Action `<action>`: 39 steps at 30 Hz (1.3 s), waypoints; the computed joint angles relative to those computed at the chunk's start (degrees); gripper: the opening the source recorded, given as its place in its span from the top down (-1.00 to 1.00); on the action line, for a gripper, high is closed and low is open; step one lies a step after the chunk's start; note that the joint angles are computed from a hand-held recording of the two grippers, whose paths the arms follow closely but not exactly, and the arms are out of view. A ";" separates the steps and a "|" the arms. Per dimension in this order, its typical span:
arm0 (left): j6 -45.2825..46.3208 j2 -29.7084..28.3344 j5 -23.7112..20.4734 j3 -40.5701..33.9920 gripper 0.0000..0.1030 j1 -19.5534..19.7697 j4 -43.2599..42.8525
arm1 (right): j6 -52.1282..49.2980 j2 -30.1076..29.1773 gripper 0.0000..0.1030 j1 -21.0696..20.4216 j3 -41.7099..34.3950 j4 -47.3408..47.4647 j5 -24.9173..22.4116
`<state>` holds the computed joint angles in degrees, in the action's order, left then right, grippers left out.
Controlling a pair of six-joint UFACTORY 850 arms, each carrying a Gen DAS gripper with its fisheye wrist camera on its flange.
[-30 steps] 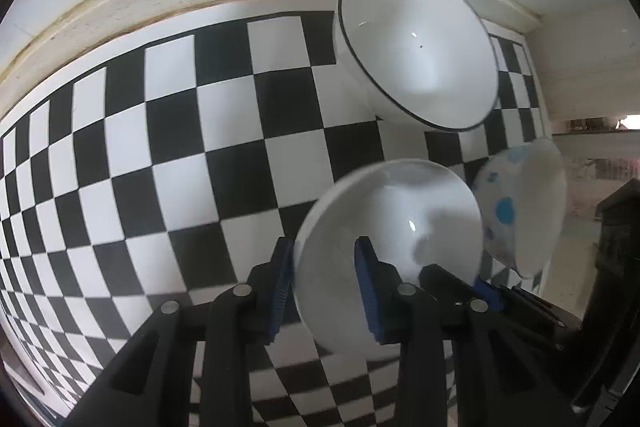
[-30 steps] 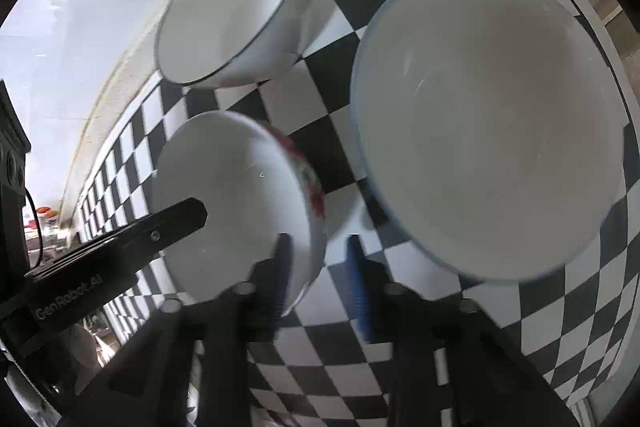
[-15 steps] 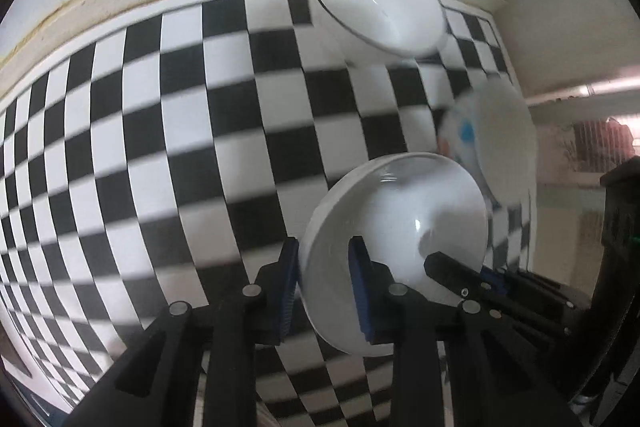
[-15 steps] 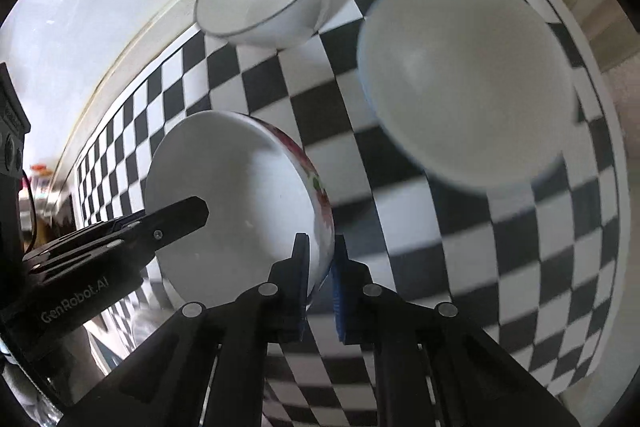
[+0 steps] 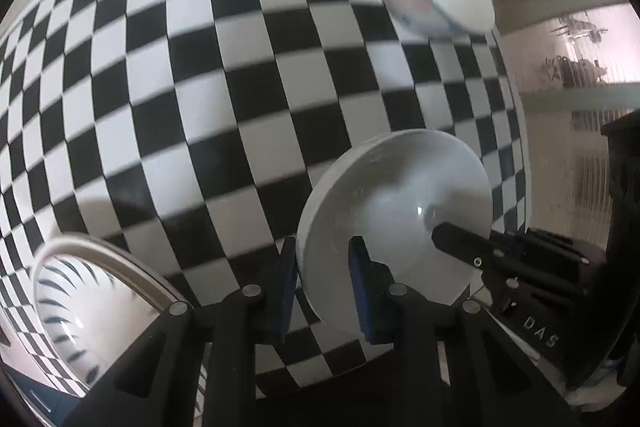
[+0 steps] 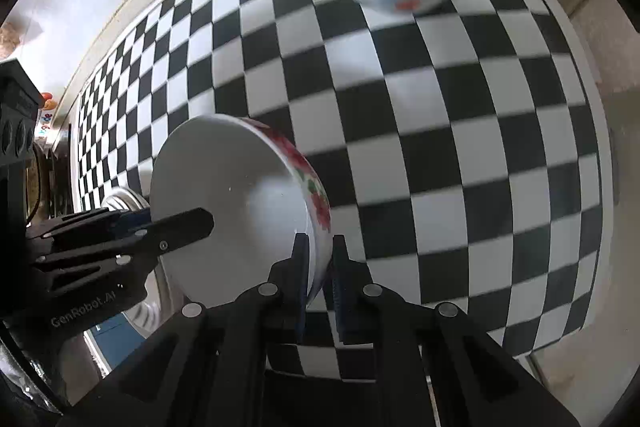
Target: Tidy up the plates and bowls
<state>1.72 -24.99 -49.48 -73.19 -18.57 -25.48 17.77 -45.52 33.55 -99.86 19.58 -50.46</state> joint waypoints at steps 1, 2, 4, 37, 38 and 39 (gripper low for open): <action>0.04 0.00 -0.03 0.38 0.55 -0.25 0.02 | -0.33 0.18 0.77 0.03 0.69 0.27 0.14; 0.01 0.24 0.10 0.93 0.55 -0.41 -0.01 | -0.62 0.43 0.78 0.04 1.59 0.72 0.37; 0.16 0.72 0.07 2.06 0.55 -0.33 -0.04 | -0.83 0.46 0.78 0.41 2.34 0.99 0.81; -9.10 6.29 1.48 4.70 0.54 -0.20 7.22 | -10.53 4.75 0.77 -5.01 7.66 9.35 0.46; -10.03 6.64 1.83 4.21 0.54 -0.12 8.22 | -10.47 5.17 0.77 -5.31 7.59 9.09 0.48; -10.87 6.88 2.34 3.70 0.54 -0.01 9.02 | -10.53 5.32 0.76 -5.74 6.81 8.89 0.34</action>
<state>-9.15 -18.11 -47.13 -69.50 -18.58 -16.46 7.24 -40.20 27.81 -93.05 28.48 -50.12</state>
